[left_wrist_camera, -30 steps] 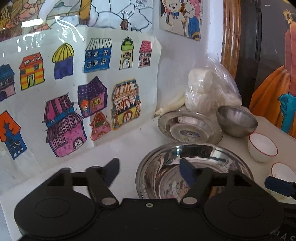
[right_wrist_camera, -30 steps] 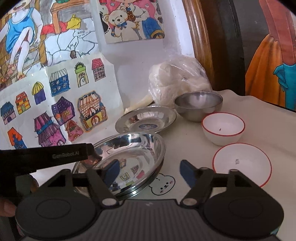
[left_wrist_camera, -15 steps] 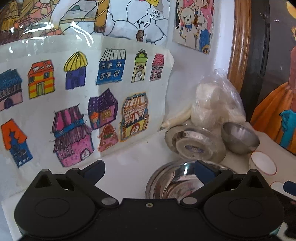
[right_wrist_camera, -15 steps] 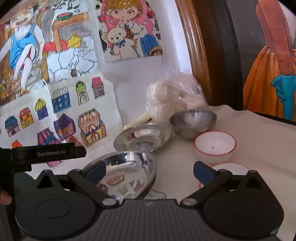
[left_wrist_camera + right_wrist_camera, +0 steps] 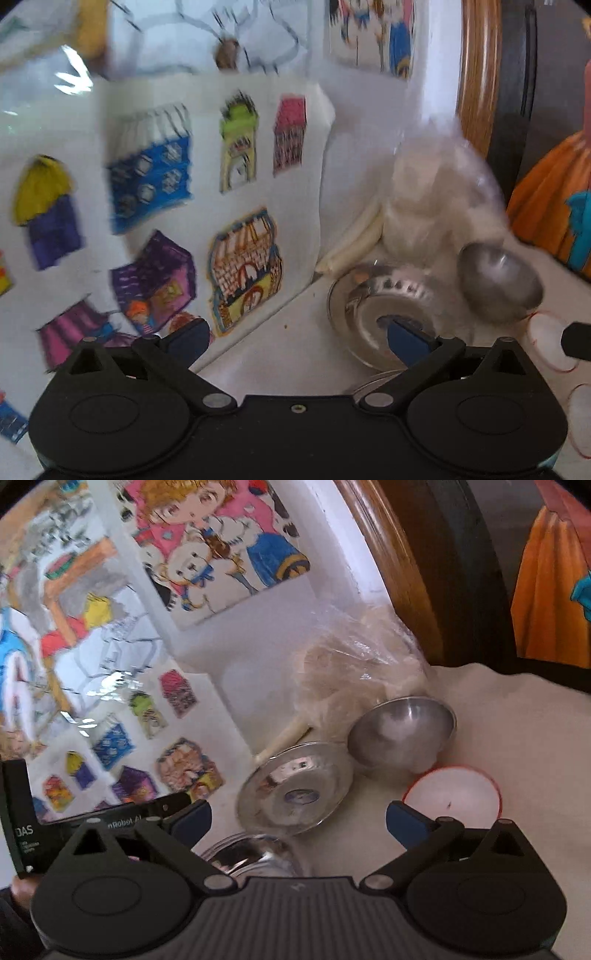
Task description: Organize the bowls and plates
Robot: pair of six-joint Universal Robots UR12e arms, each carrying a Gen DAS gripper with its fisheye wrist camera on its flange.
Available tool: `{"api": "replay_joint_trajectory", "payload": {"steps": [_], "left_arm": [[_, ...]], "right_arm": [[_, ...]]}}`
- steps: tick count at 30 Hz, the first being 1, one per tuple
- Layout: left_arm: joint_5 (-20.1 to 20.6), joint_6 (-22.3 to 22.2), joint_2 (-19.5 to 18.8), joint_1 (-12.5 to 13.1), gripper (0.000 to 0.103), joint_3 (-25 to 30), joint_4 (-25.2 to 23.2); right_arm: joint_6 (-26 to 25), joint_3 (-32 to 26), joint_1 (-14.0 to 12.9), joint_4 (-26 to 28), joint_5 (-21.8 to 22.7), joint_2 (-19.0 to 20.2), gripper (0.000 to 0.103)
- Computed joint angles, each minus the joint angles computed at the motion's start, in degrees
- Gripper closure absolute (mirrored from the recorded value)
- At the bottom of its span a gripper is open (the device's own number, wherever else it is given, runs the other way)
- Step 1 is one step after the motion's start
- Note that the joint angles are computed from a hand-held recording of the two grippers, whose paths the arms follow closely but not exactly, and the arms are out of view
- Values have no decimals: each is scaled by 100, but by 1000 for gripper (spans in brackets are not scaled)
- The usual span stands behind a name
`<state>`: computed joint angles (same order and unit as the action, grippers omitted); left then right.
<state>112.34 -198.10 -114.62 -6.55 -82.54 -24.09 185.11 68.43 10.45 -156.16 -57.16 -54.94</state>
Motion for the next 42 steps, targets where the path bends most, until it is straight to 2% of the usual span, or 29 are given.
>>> {"api": "replay_joint_trajectory", "payload": {"steps": [6, 11, 14, 18, 20, 25, 28, 30, 33, 35, 41, 42], "left_arm": [[-404, -315, -224, 156, 1, 257, -396], [-519, -453, -380, 228, 1, 385, -525], [-633, -539, -411, 285, 1, 383, -554], [-786, -758, -402, 359, 8, 312, -430], [-798, -819, -399, 377, 10, 283, -361], [-909, -812, -412, 394, 22, 313, -269], [-1034, -807, -456, 384, 33, 380, -239], [-1114, -778, -467, 383, 48, 405, -247], [-1299, -766, -471, 403, 62, 436, -333], [-1372, -778, -467, 413, 65, 434, -348], [-1554, -806, -515, 429, 85, 472, -323], [-1573, -801, -520, 432, 85, 475, -319]], "right_arm": [[-350, -523, 75, 643, 92, 299, 0], [-220, -855, 104, 915, 284, 544, 1], [-140, -1002, 117, 1038, 327, 667, 8], [-197, -1168, 151, 1279, 231, 786, 19], [-216, -1229, 162, 1381, 223, 832, 21], [-161, -1347, 202, 1500, 112, 930, 30], [-72, -1349, 224, 1365, -55, 949, 41], [-37, -1371, 219, 1361, -44, 964, 51], [-159, -1430, 238, 1474, -126, 981, 53], [-241, -1450, 259, 1504, -212, 985, 53], [-361, -1653, 283, 1820, -196, 1086, 66], [-345, -1671, 287, 1838, -186, 1102, 68]]}}
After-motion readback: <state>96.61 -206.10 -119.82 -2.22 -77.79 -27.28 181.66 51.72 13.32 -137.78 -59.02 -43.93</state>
